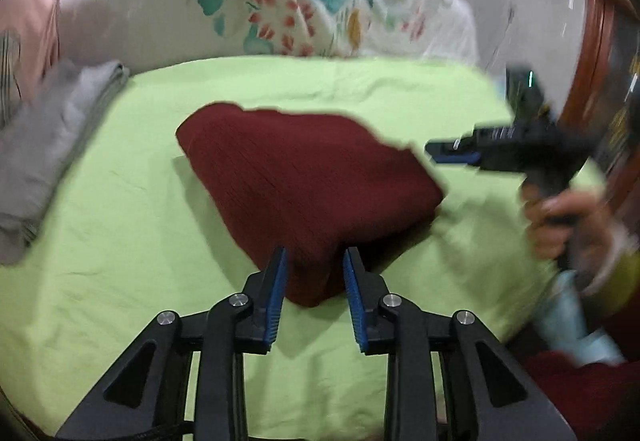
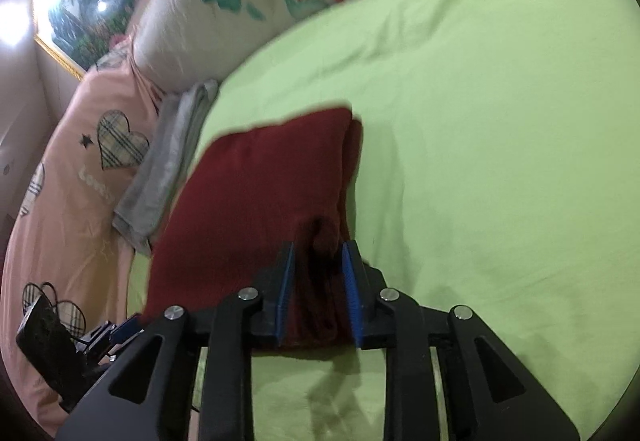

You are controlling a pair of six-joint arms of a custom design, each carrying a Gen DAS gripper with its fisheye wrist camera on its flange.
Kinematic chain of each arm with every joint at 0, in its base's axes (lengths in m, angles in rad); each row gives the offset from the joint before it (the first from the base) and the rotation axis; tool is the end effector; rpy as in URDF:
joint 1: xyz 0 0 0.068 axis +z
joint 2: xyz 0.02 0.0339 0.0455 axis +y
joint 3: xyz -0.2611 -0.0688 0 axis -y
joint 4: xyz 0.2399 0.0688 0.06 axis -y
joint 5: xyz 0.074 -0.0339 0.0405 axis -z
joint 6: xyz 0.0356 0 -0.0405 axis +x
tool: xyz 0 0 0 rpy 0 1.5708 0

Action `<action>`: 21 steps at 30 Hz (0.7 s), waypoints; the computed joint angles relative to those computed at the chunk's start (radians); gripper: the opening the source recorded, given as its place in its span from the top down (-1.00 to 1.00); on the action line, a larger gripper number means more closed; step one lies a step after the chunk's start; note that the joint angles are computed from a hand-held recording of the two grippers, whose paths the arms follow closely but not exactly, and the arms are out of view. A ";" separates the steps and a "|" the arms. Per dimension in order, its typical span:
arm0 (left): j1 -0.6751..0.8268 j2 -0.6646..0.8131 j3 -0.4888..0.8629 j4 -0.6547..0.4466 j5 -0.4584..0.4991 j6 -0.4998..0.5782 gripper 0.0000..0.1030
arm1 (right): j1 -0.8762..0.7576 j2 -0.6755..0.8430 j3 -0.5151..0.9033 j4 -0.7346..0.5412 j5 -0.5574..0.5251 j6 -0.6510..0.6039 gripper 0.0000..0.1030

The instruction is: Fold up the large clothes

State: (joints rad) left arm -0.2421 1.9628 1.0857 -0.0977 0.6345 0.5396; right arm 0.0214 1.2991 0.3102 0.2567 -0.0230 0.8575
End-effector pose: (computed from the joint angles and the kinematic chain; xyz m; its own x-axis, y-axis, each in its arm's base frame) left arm 0.3609 -0.1108 0.1237 -0.4241 0.5310 -0.7336 0.8556 0.5004 -0.1325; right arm 0.2133 0.0054 0.1243 -0.4664 0.7462 -0.4750 0.4802 0.6646 0.5725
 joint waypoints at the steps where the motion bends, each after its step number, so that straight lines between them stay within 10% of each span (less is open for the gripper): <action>1: 0.030 0.027 0.071 -0.065 0.078 -0.026 0.37 | 0.009 -0.057 -0.002 -0.026 0.033 -0.001 0.51; 7: 0.011 0.291 0.502 -0.276 0.239 -0.133 0.46 | 0.084 0.076 0.141 0.064 -0.006 -0.049 0.51; 12: -0.055 0.526 0.869 -0.658 0.287 0.041 0.61 | 0.083 0.338 0.241 0.158 -0.082 -0.042 0.52; 16: -0.150 0.530 0.727 -0.513 0.059 0.081 0.97 | 0.001 0.489 0.183 0.252 -0.115 0.013 0.96; 21: -0.141 0.612 0.822 -0.557 0.129 0.018 1.00 | -0.077 0.552 0.113 0.423 -0.198 0.012 1.00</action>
